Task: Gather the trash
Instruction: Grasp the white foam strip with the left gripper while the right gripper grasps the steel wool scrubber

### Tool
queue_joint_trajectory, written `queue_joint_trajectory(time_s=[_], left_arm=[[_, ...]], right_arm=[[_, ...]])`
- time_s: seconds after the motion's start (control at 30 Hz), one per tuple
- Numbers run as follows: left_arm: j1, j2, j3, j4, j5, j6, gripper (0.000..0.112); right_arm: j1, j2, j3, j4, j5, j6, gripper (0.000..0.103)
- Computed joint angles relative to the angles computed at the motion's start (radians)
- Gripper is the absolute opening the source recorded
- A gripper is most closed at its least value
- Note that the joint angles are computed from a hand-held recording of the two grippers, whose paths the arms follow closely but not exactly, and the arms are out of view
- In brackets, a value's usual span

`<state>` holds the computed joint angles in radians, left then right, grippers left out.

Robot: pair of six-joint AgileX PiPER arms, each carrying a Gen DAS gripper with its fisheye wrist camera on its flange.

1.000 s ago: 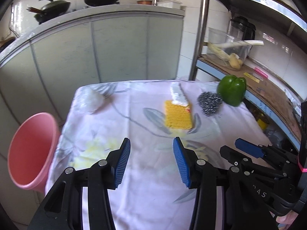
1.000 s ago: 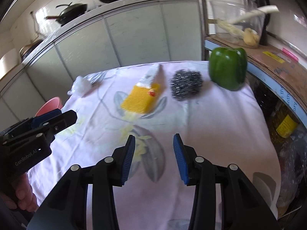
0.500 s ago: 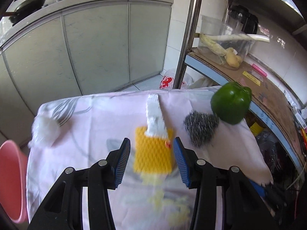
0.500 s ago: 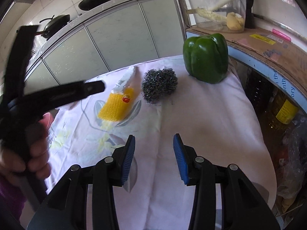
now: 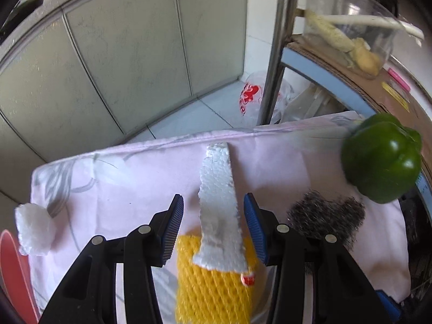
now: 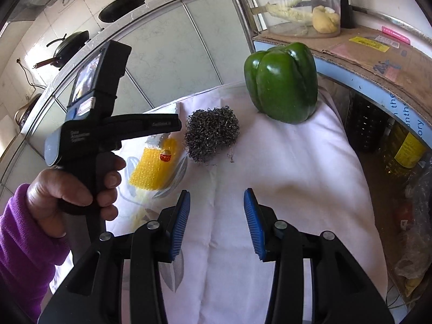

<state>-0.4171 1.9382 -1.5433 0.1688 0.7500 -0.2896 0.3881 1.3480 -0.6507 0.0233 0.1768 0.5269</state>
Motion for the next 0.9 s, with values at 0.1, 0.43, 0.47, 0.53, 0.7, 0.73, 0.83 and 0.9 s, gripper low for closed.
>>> queue_joint_trajectory(time_s=[0.1,0.43,0.47,0.53,0.7,0.73,0.83,0.9], left_arm=[[0.014,0.0,0.011,-0.035,-0.026,0.006,0.038],[0.063,-0.15,0.203,-0.165,-0.164,0.097,0.026],[0.07,-0.169,0.223,-0.186,-0.175,0.11,0.026],[0.082,-0.22,0.279,-0.222,-0.202,0.135,0.026],[0.127,-0.348,0.429,-0.357,-0.252,0.235,0.026],[0.138,-0.367,0.453,-0.389,-0.256,0.264,0.026],[0.161,-0.414,0.509,-0.423,-0.268,0.303,0.026],[0.165,-0.438,0.535,-0.414,-0.28,0.302,0.026]], right_arm=[[-0.002,0.012,-0.009,0.009,-0.001,-0.008,0.042],[0.006,0.067,-0.095,-0.073,0.009,0.06,0.056],[0.011,0.077,-0.109,-0.124,0.009,0.111,0.056],[0.021,0.096,-0.133,-0.193,0.012,0.179,0.056],[0.051,0.184,-0.225,-0.478,0.059,0.463,0.057],[0.058,0.203,-0.246,-0.545,0.077,0.528,0.057],[0.066,0.256,-0.308,-0.636,0.135,0.606,0.057],[0.062,0.284,-0.333,-0.637,0.147,0.611,0.057]])
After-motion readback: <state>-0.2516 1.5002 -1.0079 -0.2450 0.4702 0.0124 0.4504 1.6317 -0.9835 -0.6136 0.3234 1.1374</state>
